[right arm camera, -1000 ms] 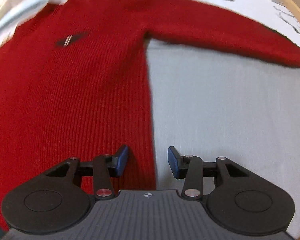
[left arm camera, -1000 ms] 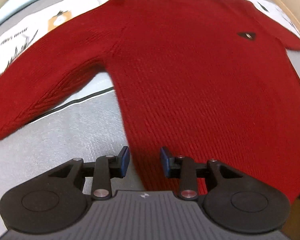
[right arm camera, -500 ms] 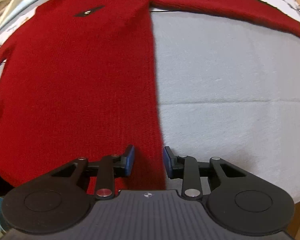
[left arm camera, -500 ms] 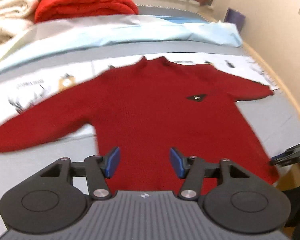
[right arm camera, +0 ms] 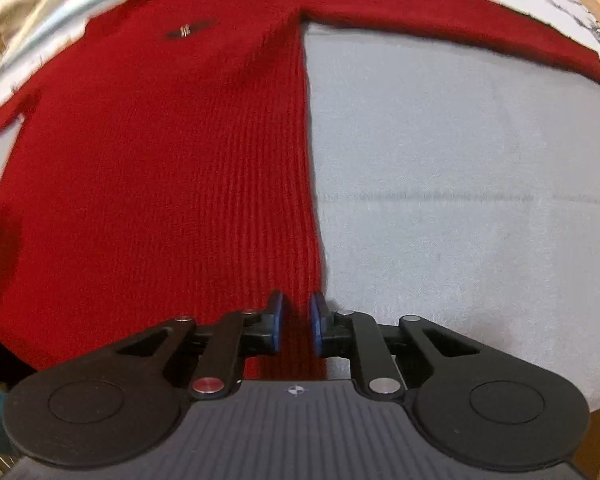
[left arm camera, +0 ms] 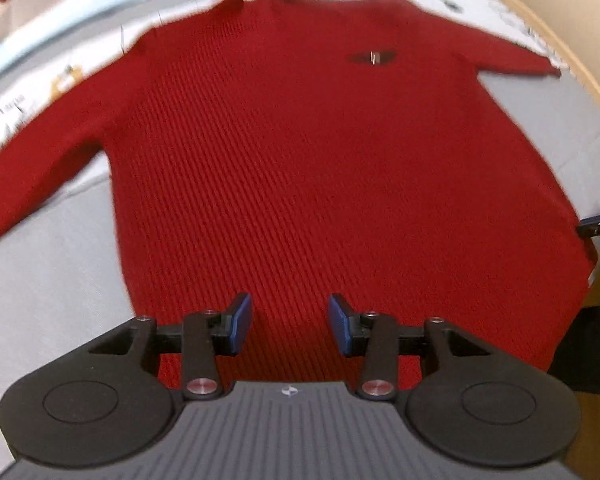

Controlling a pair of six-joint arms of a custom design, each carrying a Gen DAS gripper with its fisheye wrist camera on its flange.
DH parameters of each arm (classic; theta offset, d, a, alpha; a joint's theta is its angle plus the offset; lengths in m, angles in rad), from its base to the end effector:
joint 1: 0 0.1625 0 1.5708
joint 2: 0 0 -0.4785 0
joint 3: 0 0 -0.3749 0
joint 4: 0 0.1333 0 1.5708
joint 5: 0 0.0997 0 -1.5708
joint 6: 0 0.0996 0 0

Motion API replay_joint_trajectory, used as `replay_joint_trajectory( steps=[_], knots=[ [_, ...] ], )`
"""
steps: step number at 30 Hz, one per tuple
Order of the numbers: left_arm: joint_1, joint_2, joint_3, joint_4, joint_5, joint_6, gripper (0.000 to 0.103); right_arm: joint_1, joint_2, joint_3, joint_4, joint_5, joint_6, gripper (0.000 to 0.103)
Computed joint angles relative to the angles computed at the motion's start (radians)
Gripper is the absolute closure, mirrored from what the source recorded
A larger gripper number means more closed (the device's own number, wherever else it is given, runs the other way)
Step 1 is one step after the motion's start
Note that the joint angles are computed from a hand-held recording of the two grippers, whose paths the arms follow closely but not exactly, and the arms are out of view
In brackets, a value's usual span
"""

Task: Fold small clothes

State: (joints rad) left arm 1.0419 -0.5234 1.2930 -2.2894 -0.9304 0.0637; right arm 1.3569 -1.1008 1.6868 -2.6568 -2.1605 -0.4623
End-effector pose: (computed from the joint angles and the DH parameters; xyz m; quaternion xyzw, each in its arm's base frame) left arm -0.2267 -0.7700 0.0560 0.2847 0.9052 -0.0490 0.3118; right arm -0.0632 -0.6578 0.3569 0.0435 -0.9289 0.1299 0.3441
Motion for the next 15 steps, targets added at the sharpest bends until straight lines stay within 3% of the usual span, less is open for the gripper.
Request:
replay_joint_trajectory(
  steps=[2, 4, 5, 7, 9, 11, 15],
  knots=[
    [0.018, 0.022, -0.037, 0.132, 0.002, -0.051, 0.055, 0.005, 0.006, 0.005, -0.024, -0.028, -0.024, 0.075],
    [0.027, 0.038, -0.055, 0.23, 0.03, -0.074, 0.055, 0.005, -0.001, 0.001, -0.047, -0.001, -0.004, 0.074],
    [0.024, 0.038, -0.05, 0.216, 0.036, -0.05, 0.054, 0.007, -0.004, 0.003, -0.072, 0.01, -0.005, 0.073],
    [0.017, 0.03, -0.037, 0.147, 0.035, -0.011, 0.054, 0.015, 0.0, 0.007, -0.155, 0.022, -0.021, 0.07],
    [0.007, 0.022, -0.024, 0.043, 0.038, 0.027, 0.046, 0.02, 0.016, -0.004, -0.243, 0.028, -0.026, 0.058],
    [-0.01, 0.028, -0.011, -0.084, 0.069, 0.071, 0.026, 0.027, 0.042, -0.025, -0.337, 0.016, -0.01, 0.046],
    [-0.036, 0.061, -0.004, -0.351, 0.124, 0.175, 0.022, 0.019, 0.102, -0.111, -0.422, -0.011, 0.038, 0.044]
  ],
)
